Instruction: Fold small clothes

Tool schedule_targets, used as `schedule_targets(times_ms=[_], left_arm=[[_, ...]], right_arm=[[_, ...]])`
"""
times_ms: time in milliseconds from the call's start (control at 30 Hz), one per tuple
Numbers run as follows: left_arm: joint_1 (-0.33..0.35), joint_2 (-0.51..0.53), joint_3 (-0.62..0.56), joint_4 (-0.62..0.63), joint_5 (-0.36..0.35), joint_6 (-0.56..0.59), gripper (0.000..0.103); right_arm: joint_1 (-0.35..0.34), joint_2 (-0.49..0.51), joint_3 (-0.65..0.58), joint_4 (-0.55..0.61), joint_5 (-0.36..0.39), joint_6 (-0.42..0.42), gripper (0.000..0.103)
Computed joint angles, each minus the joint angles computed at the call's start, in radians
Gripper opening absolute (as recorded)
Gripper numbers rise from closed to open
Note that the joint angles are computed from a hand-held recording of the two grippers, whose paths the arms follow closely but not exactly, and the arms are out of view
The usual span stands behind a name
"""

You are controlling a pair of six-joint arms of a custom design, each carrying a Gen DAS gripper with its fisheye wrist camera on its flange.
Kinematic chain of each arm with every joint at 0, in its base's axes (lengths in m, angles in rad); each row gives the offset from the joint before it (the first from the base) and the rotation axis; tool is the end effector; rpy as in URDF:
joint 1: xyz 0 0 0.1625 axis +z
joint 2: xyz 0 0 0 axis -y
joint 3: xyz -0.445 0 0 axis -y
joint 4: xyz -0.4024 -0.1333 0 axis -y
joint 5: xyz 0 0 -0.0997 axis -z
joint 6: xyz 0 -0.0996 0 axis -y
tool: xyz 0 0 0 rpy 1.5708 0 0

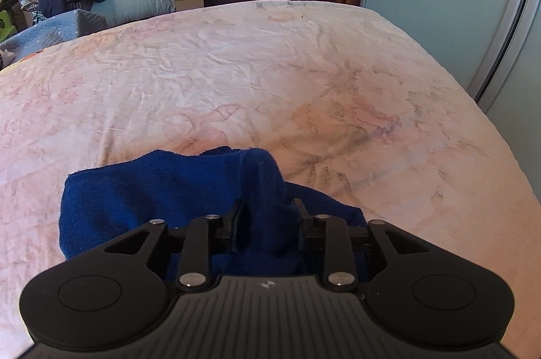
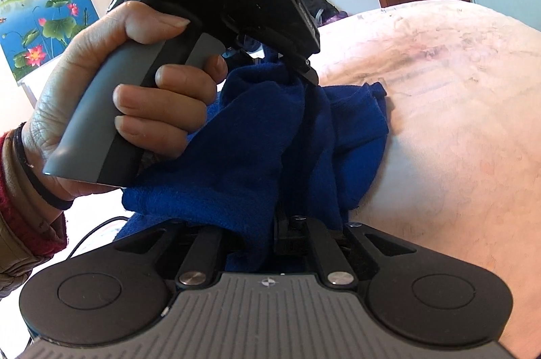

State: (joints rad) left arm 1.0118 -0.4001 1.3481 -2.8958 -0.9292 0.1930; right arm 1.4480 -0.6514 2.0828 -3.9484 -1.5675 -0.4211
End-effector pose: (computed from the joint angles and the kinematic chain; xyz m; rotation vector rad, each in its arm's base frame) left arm -0.2430 -0.7523 -0.0285 0.7735 2.3924 -0.6224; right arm 0.0654 -0.5611 0.0564 0.3885 -2.5705 1.2830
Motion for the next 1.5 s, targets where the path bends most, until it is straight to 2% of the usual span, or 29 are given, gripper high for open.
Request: schedule_targets(times_ms=[33, 100, 300, 400, 467, 633, 733, 800, 867, 933, 1000, 1067, 1167, 1333, 1500], left_arm=[[0.000, -0.002, 0.001, 0.001, -0.008, -0.003, 0.050], [-0.001, -0.004, 0.008, -0.023, -0.015, 0.003, 0.064], [-0.006, -0.036, 0.030, -0.118, -0.030, 0.014, 0.066], [-0.005, -0.061, 0.058, -0.203, 0.001, 0.030, 0.075], [-0.003, -0.072, 0.085, -0.266, 0.039, 0.062, 0.077], [-0.003, -0.085, 0.172, -0.399, 0.162, 0.186, 0.077], [0.000, -0.092, 0.218, -0.444, 0.215, 0.211, 0.077], [0.006, -0.106, 0.249, -0.441, 0.223, 0.194, 0.077], [0.012, -0.125, 0.277, -0.417, 0.217, 0.155, 0.077], [0.016, -0.143, 0.303, -0.396, 0.206, 0.126, 0.077], [0.016, -0.151, 0.330, -0.413, 0.200, 0.126, 0.077], [0.014, -0.151, 0.345, -0.433, 0.204, 0.143, 0.078], [0.015, -0.150, 0.360, -0.445, 0.203, 0.152, 0.078], [0.021, -0.158, 0.376, -0.441, 0.188, 0.136, 0.078], [0.024, -0.166, 0.394, -0.456, 0.178, 0.133, 0.080]], right_arm=[[-0.002, 0.000, -0.001, 0.003, 0.002, 0.003, 0.017], [-0.005, 0.000, -0.002, 0.007, 0.004, 0.007, 0.017], [-0.017, 0.000, -0.010, 0.021, 0.021, 0.015, 0.016], [-0.033, -0.009, -0.008, 0.039, 0.053, 0.042, 0.016], [-0.048, -0.019, -0.005, 0.062, 0.084, 0.077, 0.017], [-0.109, -0.048, 0.000, 0.131, 0.230, 0.233, 0.028], [-0.155, -0.052, 0.001, 0.144, 0.361, 0.342, 0.046], [-0.164, -0.049, -0.005, 0.144, 0.395, 0.370, 0.051], [-0.156, -0.042, -0.016, 0.138, 0.371, 0.392, 0.042], [-0.155, -0.041, -0.026, 0.139, 0.353, 0.437, 0.026], [-0.173, -0.032, -0.026, 0.097, 0.408, 0.525, 0.016], [-0.199, -0.030, -0.029, 0.073, 0.457, 0.586, 0.016], [-0.203, -0.044, -0.028, 0.103, 0.398, 0.573, 0.014], [-0.203, -0.045, -0.022, 0.107, 0.391, 0.548, 0.023], [-0.204, -0.043, -0.030, 0.109, 0.390, 0.558, 0.024]])
